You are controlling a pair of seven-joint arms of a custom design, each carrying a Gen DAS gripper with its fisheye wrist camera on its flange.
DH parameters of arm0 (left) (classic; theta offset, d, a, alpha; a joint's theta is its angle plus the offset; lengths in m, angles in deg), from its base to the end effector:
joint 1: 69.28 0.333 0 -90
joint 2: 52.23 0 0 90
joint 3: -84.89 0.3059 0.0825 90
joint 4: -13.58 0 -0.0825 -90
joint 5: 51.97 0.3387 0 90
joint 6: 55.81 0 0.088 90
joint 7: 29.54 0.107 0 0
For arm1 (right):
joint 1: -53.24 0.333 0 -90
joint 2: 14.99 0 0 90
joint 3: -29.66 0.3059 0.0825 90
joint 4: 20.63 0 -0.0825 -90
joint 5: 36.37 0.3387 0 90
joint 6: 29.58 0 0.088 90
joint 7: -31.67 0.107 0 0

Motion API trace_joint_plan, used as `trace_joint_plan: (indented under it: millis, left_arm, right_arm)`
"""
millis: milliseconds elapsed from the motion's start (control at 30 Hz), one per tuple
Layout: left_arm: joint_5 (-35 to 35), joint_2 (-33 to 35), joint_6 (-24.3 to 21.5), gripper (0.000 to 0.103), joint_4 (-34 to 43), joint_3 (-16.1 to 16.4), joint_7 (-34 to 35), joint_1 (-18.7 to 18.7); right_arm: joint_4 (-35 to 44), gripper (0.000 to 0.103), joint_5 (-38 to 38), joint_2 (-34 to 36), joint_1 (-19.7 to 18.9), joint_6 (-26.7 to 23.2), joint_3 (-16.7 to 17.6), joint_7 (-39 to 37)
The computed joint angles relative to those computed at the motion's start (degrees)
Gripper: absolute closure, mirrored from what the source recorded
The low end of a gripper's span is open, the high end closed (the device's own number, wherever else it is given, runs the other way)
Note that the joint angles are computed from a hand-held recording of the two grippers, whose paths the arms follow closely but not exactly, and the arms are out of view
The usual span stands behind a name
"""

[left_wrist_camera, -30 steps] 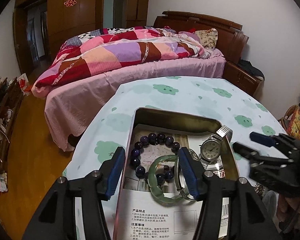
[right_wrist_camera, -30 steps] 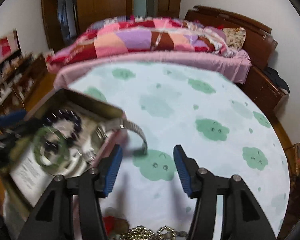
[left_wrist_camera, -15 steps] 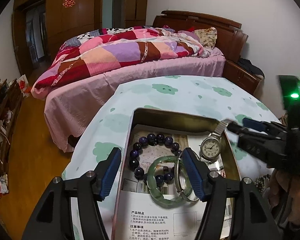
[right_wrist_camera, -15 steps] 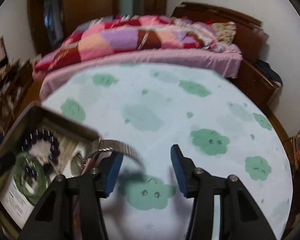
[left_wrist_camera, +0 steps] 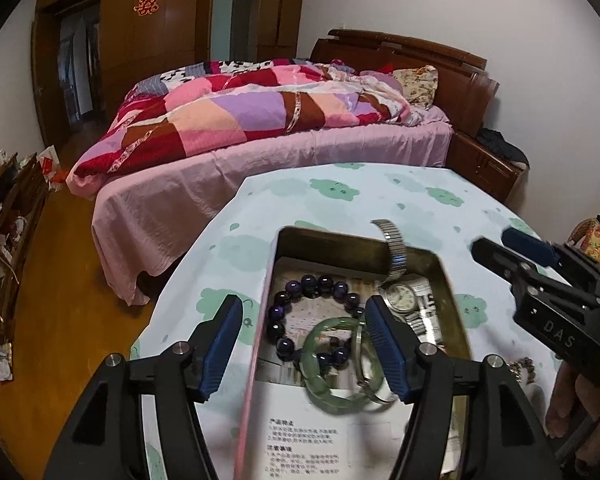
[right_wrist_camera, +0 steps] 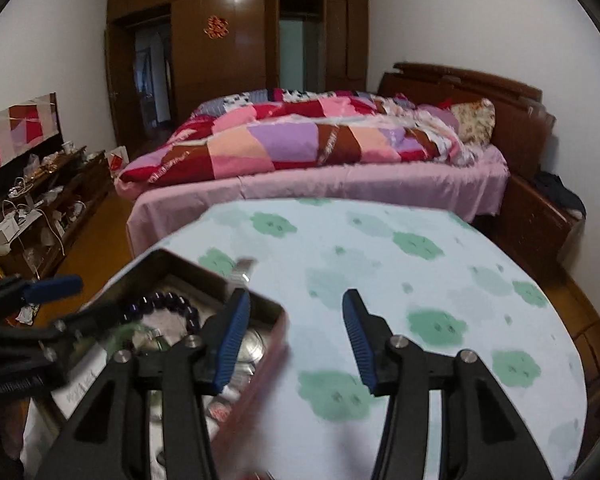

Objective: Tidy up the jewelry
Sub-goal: 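Grasp the white bangle with the right gripper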

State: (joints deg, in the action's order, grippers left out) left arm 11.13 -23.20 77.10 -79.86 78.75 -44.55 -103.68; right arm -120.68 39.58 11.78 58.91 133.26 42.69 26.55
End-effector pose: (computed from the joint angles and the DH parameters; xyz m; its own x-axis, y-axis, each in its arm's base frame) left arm 0.5204 -0.4094 0.3682 0.3791 -0.9207 0.0925 -0.6030 -0.3216 -0.7300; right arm 0.6290 0.1392 0.3667 0.6753 -0.7375 -0.0094 -0.4404 -0.3929 -0.8073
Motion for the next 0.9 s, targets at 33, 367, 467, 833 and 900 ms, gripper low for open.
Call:
trace_joint_plan:
  millis: [33, 367, 467, 833, 900]
  left_arm:
    - [0.1, 0.1, 0.0, 0.039, 0.2, -0.1, 0.2, -0.2]
    - [-0.2, 4.2, -0.5, 0.039, 6.4, -0.7, 6.0, -4.5]
    - [-1.3, 5.6, -1.2, 0.039, 8.3, -0.6, 8.4, -5.9]
    - [-4.9, 9.5, -1.8, 0.039, 14.2, 1.0, 14.3, -8.7]
    - [-5.7, 10.1, -1.6, 0.039, 14.9, 1.2, 14.9, -8.8]
  right_arm:
    - [-0.4, 0.050, -0.9, -0.3, 0.0, 0.0, -0.6, 1.0]
    - [-10.7, 0.050, -8.4, -6.1, -4.1, -2.2, -5.4, 6.1]
    - [-13.4, 0.051, -11.8, -7.3, -4.8, -5.6, -6.6, 8.6]
    - [-15.2, 0.078, -17.0, -5.7, -5.2, -8.8, -6.7, 10.3]
    - [-14.6, 0.090, -16.3, -5.6, -6.3, -10.9, -6.6, 10.2]
